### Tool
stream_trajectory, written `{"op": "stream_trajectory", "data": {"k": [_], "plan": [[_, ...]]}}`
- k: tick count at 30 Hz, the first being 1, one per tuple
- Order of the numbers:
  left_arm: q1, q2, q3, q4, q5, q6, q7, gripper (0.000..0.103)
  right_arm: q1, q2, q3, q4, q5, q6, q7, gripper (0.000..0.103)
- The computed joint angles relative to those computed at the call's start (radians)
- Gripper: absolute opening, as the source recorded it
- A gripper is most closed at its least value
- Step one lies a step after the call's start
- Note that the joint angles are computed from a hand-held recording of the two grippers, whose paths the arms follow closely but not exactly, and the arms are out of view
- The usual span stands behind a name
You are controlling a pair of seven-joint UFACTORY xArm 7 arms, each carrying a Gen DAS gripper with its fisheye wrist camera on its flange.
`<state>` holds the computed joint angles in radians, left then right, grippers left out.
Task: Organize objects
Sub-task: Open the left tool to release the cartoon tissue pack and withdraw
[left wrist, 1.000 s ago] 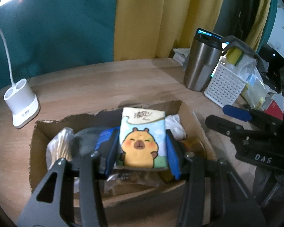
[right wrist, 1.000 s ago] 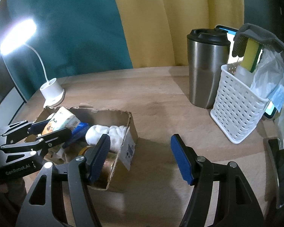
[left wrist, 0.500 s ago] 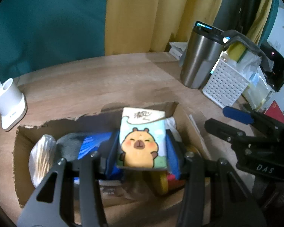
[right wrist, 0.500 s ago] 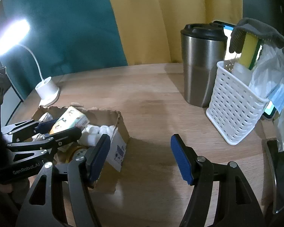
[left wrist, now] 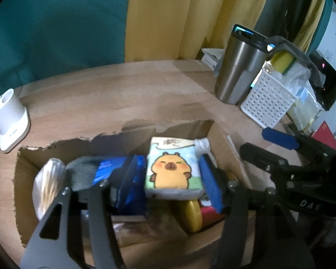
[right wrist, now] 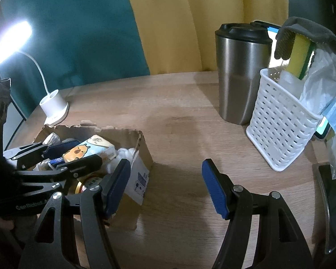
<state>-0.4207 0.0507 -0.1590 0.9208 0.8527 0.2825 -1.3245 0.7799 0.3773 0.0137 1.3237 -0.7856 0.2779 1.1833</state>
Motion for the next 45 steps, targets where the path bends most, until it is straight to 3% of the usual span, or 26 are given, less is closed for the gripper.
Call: {"op": "stream_trajectory", "data": {"k": [14, 17, 25, 37, 45], "plan": [[0.068, -0.13, -0.056, -0.103, 0.048, -0.032, -0.052, 0.062, 0.041, -0.004, 0.009, 0.03, -0.053, 0.043, 0.043, 0.069], [0.094, -0.16, -0.077, -0.124, 0.065, -0.054, -0.075, 0.075, 0.045, -0.011, 0.014, 0.029, -0.073, 0.053, 0.063, 0.069], [0.152, -0.233, -0.138, -0.173, 0.086, -0.049, -0.113, 0.075, 0.055, -0.03, 0.038, 0.026, -0.138, 0.091, 0.126, 0.069], [0.235, -0.36, -0.226, -0.272, 0.011, -0.068, -0.081, 0.075, 0.064, -0.04, 0.075, 0.031, -0.195, 0.124, 0.181, 0.069], [0.289, -0.455, -0.286, -0.346, -0.092, -0.089, -0.021, 0.075, 0.079, -0.046, 0.093, 0.035, -0.227, 0.151, 0.207, 0.069]]}}
